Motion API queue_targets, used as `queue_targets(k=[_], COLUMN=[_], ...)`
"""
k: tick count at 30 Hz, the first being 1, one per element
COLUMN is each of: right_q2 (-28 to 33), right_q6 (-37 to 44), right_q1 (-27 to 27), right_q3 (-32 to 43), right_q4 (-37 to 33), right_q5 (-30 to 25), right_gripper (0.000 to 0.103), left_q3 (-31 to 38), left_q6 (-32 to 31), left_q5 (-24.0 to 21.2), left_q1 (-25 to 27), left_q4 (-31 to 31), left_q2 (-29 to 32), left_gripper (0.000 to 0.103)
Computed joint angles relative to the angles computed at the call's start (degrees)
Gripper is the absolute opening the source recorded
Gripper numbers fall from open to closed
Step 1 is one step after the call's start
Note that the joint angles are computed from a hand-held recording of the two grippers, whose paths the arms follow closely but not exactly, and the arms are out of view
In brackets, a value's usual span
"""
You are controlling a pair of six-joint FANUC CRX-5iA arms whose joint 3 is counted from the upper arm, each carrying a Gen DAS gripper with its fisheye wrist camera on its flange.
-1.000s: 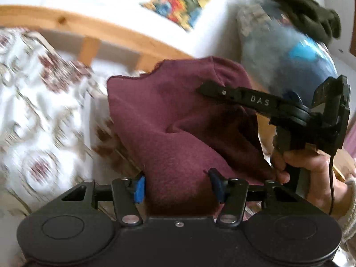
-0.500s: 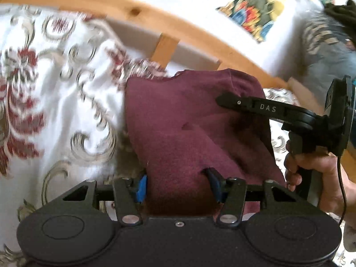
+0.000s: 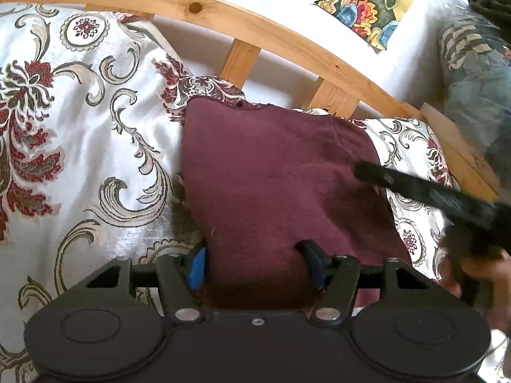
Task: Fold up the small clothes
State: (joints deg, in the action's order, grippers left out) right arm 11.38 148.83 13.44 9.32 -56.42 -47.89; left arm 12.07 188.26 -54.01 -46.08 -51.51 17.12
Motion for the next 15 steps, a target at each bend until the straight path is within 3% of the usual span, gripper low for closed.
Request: queue_targets(k=[4,6,10,15], right_q2=[-3.6,-5.7,-7.1,-7.7], right_q6=[7.4,9.7,5.0,4.2], right_q1=[-1.1,0.8,5.4,8.6], right_q3=[-4.0,-7.2,-11.4,-14.9], right_q4=[-0.2,3.4,12.4,16.9], right_q5=[-0.7,3.3,12.2,20.9], right_gripper=[0.087,0.087,0.087,0.093], left_q3=[0.5,1.2,2.2,4.5], left_q6=[-0.5,-1.5,-3.2,-6.0], left_q5=[-0.6,-1.2,-2.1,-4.4], left_q1=[0.3,0.5,0.3,-0.6], left_q4=[0.9,2.0,2.7,2.9], left_q2=[0.3,0.6,1.1,2.5], left_gripper=[0.065,0.066,0.069,0.072])
